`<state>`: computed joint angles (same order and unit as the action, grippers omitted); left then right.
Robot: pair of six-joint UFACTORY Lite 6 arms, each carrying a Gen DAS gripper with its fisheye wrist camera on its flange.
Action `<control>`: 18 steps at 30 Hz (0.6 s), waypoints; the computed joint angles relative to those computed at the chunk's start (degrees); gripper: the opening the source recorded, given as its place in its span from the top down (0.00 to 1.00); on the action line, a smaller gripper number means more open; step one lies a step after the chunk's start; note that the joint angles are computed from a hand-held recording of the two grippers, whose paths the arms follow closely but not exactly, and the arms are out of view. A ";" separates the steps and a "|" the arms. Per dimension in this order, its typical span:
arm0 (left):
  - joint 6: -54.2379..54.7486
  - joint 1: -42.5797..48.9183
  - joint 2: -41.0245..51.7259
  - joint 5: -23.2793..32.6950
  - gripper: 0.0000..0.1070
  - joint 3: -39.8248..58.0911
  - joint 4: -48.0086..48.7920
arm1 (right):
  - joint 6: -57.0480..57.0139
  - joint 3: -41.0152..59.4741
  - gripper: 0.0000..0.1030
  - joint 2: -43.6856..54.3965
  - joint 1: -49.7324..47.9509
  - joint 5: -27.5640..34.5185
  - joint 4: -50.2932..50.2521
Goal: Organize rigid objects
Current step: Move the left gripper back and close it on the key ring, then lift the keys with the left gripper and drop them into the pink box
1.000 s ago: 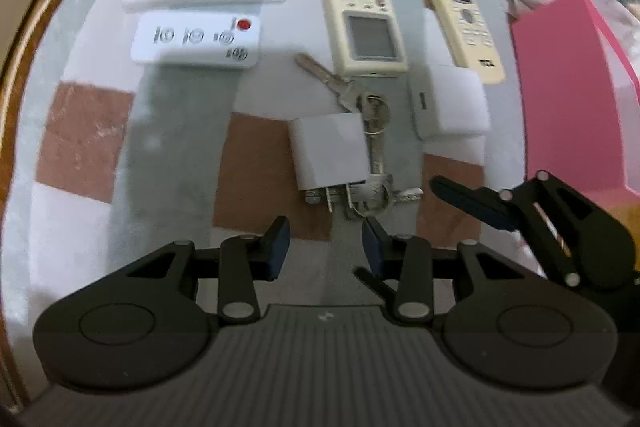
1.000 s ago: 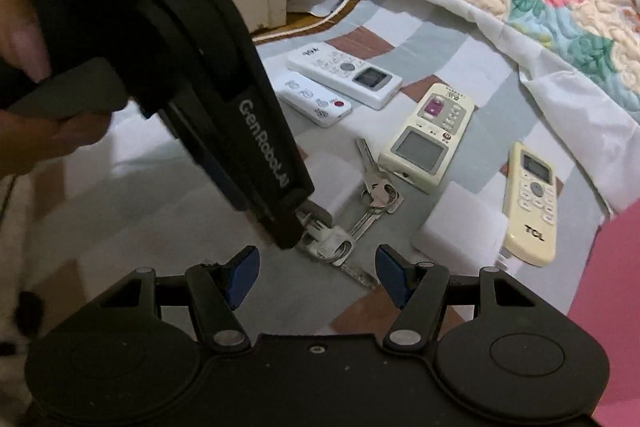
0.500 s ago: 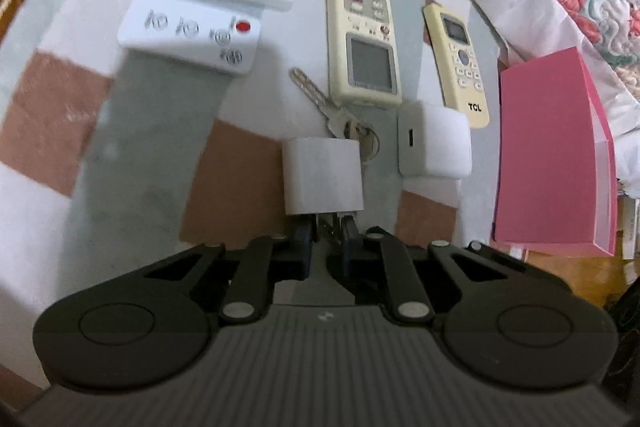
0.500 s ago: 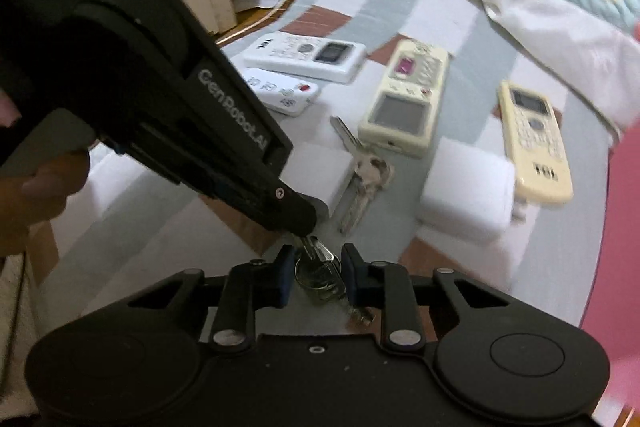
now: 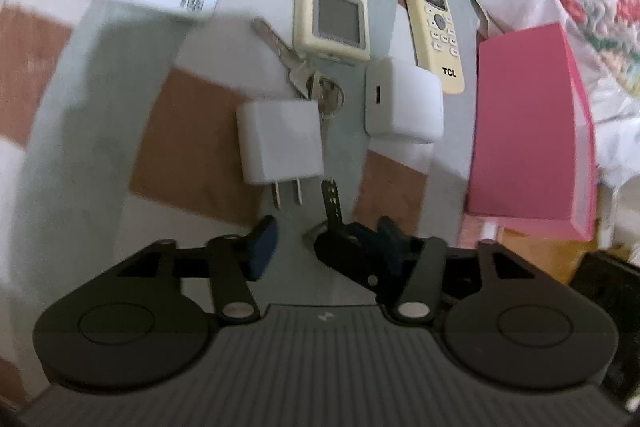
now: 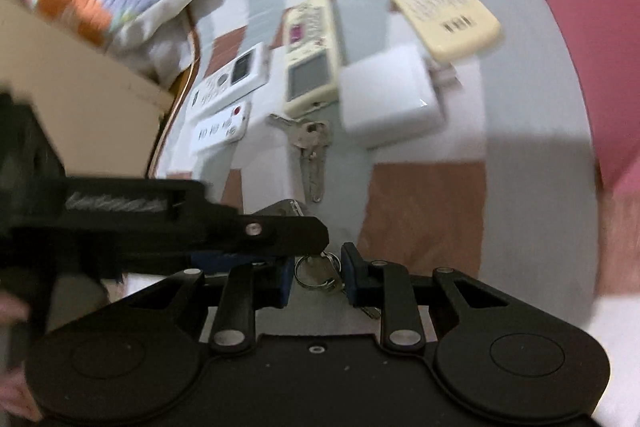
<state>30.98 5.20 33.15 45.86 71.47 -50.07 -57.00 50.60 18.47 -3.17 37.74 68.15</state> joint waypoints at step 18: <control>0.80 2.26 0.14 7.23 0.68 -0.68 -5.56 | -0.64 -4.13 0.71 -4.21 -4.37 5.73 3.18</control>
